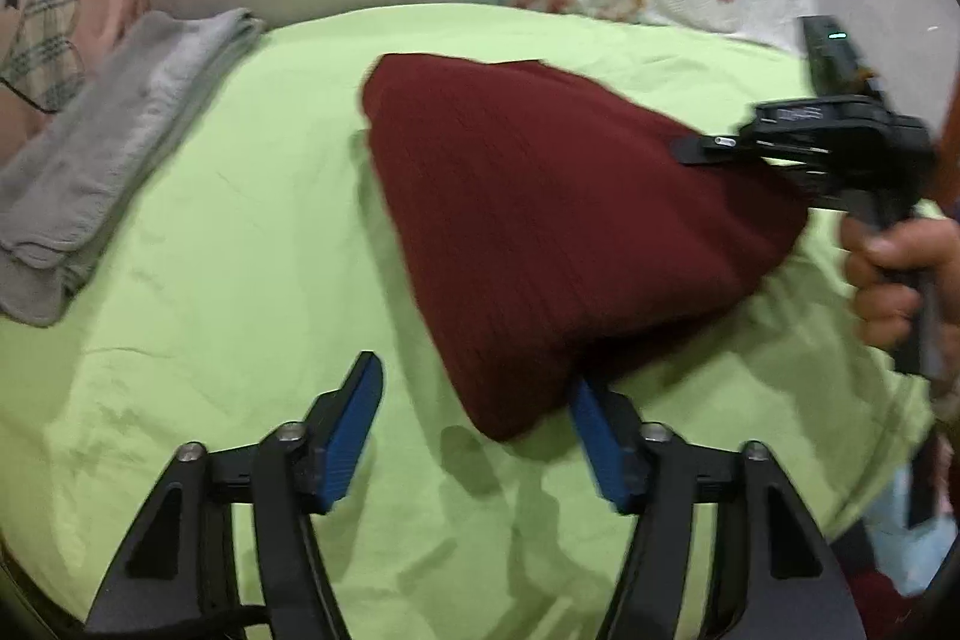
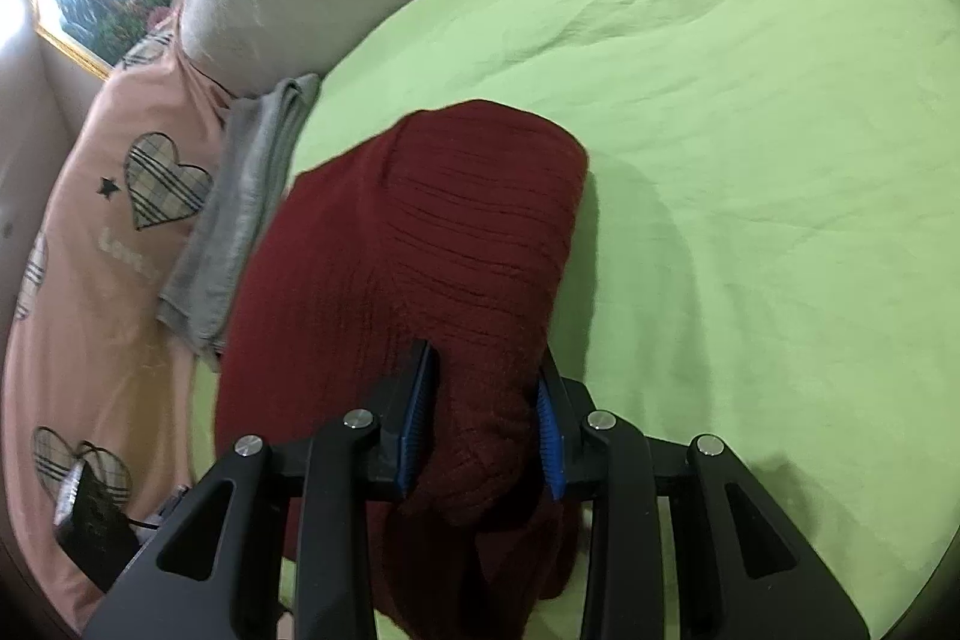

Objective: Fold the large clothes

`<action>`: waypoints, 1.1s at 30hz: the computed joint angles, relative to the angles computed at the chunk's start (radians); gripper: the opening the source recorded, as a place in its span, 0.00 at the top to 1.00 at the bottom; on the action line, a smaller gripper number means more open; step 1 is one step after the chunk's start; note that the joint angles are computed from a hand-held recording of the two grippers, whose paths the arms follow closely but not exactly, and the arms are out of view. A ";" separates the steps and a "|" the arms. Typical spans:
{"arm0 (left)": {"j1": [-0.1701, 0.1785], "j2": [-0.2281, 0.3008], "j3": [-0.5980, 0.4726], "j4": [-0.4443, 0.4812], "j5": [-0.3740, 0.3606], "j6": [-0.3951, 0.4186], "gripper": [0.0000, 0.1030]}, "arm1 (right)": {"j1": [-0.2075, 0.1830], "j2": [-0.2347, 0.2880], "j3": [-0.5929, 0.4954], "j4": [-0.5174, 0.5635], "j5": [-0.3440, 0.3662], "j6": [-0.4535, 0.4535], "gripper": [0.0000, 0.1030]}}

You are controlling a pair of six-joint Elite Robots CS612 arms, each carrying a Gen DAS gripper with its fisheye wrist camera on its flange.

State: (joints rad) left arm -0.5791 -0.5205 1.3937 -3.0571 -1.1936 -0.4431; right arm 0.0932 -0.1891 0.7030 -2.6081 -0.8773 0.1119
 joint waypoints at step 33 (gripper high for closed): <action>0.064 0.025 -0.065 -0.154 -0.331 0.032 0.71 | 0.026 -0.022 0.003 -0.089 0.086 -0.090 0.61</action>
State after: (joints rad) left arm -0.5150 -0.4952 1.3285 -3.2110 -1.5244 -0.4113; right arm 0.1192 -0.2107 0.7061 -2.6970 -0.7912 0.0221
